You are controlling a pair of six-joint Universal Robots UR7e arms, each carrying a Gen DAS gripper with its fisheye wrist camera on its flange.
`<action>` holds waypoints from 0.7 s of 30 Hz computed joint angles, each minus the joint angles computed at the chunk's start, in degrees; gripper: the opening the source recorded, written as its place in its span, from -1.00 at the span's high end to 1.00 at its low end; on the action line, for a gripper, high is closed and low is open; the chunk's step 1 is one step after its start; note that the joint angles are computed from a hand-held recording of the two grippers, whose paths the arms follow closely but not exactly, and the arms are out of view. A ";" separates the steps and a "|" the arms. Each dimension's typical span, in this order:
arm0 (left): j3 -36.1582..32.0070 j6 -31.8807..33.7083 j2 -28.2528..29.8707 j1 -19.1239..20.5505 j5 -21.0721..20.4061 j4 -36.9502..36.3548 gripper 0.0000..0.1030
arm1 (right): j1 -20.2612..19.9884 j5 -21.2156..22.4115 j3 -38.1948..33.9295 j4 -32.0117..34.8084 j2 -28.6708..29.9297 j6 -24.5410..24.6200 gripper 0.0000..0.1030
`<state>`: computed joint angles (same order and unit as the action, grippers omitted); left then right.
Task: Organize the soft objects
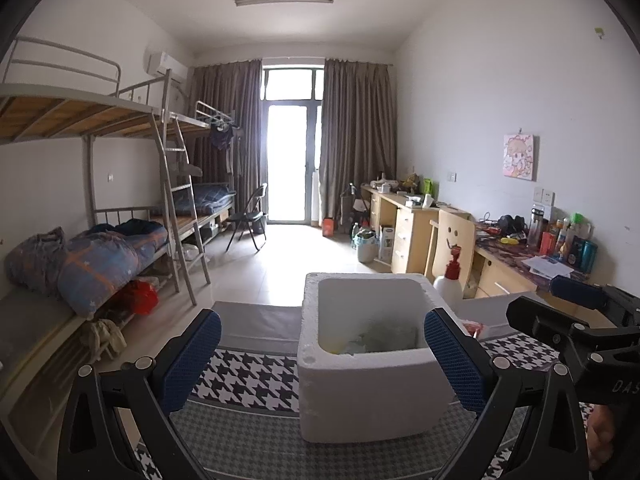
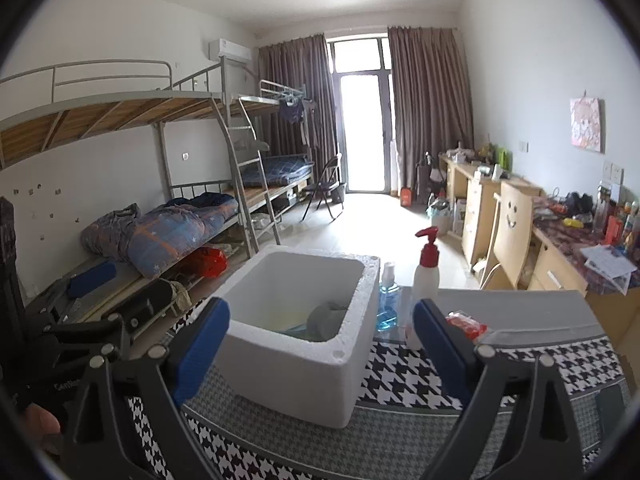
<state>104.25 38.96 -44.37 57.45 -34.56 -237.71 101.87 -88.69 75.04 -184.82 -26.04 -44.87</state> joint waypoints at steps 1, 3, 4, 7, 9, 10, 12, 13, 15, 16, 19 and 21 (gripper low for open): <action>0.69 -0.08 -0.18 -0.22 -0.19 -0.37 -0.98 | -0.01 0.12 1.28 -1.39 -0.36 -0.19 -0.85; 2.00 -0.39 -0.44 -0.76 -0.22 -1.21 -0.98 | -0.11 0.93 3.31 -3.14 -1.29 -0.15 -0.86; 2.51 -0.31 -0.51 -0.97 -0.28 -1.67 -0.98 | -0.19 1.11 3.78 -3.60 -1.54 -0.20 -0.88; 3.20 0.82 -0.53 -1.57 0.13 -3.48 -0.98 | -0.49 1.91 6.80 -7.10 -2.65 -0.32 -0.92; 4.29 0.56 -0.87 -1.88 -0.10 -3.97 -0.98 | -0.58 2.22 8.28 -9.33 -3.05 -0.70 -0.93; 4.89 0.65 -1.01 -2.16 -0.07 -4.54 -0.98 | -0.75 2.61 9.22 -10.35 -3.43 -0.95 -0.94; 5.93 0.67 -1.32 -2.61 -0.14 -5.58 -0.98 | -0.80 2.98 10.51 -11.66 -3.84 -1.23 -0.95; 6.40 0.83 -1.43 -2.86 -0.19 -6.16 -0.98 | -0.85 3.20 11.17 -12.50 -4.02 -1.35 -0.95; 7.34 1.15 -1.54 -3.41 -0.23 -7.52 -0.98 | -0.87 3.37 12.42 -14.32 -4.30 -1.47 -0.96; 7.73 1.17 -1.57 -3.68 -0.09 -8.06 -0.98 | -0.86 3.49 12.68 -14.73 -4.46 -1.52 -0.97; 8.77 1.82 -1.46 -4.30 -0.01 -10.09 -0.98 | -1.05 3.64 14.21 -16.76 -4.82 -1.96 -0.97; 9.12 2.33 -1.35 -4.42 -0.52 -11.10 -0.98 | -1.29 3.97 15.23 -17.63 -5.23 -1.85 -0.97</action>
